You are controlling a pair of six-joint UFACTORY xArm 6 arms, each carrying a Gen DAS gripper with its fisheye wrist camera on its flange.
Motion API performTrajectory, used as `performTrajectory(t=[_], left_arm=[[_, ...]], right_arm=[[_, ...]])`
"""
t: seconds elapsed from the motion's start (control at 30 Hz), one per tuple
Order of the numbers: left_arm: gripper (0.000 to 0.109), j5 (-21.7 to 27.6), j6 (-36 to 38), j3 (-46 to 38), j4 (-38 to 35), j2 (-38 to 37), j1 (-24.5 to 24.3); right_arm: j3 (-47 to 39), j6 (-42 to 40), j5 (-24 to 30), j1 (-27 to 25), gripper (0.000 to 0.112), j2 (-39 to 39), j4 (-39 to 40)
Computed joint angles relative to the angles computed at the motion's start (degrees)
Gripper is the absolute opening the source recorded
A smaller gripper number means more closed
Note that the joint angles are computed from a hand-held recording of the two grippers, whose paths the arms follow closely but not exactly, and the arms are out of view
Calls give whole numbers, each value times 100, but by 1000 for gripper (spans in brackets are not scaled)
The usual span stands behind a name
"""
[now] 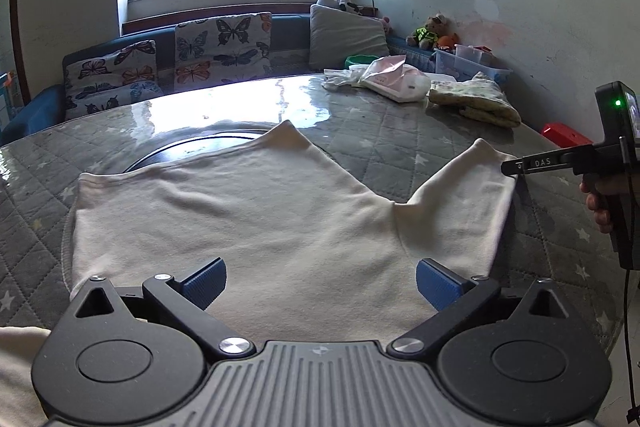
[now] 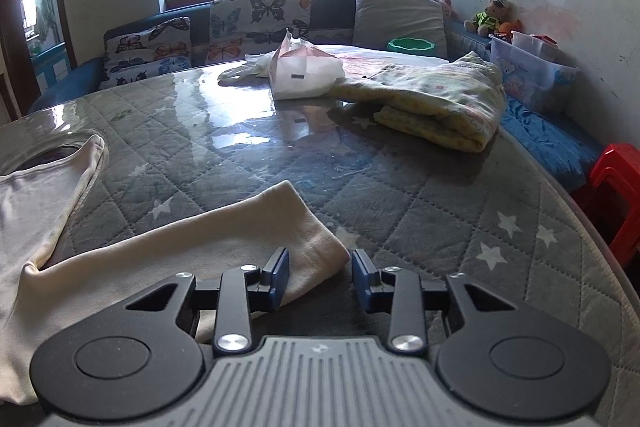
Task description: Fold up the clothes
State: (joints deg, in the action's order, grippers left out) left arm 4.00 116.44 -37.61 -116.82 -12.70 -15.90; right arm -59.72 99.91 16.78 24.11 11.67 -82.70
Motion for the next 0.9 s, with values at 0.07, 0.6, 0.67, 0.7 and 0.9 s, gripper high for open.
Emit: performTrajectory(t=[0.07, 0.6, 0.67, 0.7, 0.9], left_arm=[[103, -8, -7, -18, 14, 31, -50], [103, 17, -180, -56, 149, 176, -249], [103, 25, -200, -50, 179, 188, -264], [103, 32, -197, -42, 188, 187, -264], [103, 126, -107, 46, 129, 103, -144]], right_arm=[[-4, 61, -75, -21, 25, 7, -78], [85, 805, -108, 32, 8, -274, -909], [113, 889, -120, 62, 8, -380, -1012], [131, 933, -125, 82, 8, -436, -1069], [187, 1035, -291, 224, 7, -740, -1252]])
